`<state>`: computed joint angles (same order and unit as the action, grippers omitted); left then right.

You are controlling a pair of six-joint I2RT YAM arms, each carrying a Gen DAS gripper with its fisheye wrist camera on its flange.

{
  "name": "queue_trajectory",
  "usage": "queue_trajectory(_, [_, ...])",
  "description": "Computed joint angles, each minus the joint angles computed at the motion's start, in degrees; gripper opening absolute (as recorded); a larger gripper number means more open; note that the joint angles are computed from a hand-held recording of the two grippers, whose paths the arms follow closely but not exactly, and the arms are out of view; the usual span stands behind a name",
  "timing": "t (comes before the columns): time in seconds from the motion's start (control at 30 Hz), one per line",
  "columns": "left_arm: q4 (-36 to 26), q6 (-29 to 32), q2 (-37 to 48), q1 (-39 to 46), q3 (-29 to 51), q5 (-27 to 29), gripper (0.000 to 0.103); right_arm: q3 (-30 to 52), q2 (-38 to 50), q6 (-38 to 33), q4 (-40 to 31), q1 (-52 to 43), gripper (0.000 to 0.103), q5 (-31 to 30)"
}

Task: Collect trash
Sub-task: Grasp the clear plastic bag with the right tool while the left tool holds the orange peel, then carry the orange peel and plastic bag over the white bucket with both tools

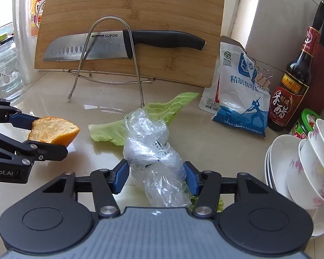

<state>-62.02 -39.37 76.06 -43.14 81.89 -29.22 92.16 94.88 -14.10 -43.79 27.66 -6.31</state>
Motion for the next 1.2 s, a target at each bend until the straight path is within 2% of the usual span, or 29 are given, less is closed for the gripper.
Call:
queue_trajectory(0.27, [-1.3, 2.2, -1.1, -1.1, 0.9, 2.3, 0.053, -1.1, -4.4, 0.6, -3.9, 0.3, 0.06, 0.0])
queue_trajectory(0.6, [-5.2, 3.1, -2.2, -6.5, 3.8, 3.6, 0.052, -6.4, -14.5, 2.6, -10.2, -0.2, 0.06, 0.8])
queue_trajectory(0.87, [-9.5, 1.6, -1.1, -14.6, 7.4, 3.7, 0.052, -12.7, -25.6, 5.6, -15.4, 0.6, 0.06, 3.3])
queue_trajectory(1.2, [-12.0, -0.2, 5.1, -26.3, 14.6, 3.3, 0.052, -19.1, -41.7, 11.7, -24.5, -0.4, 0.06, 6.3])
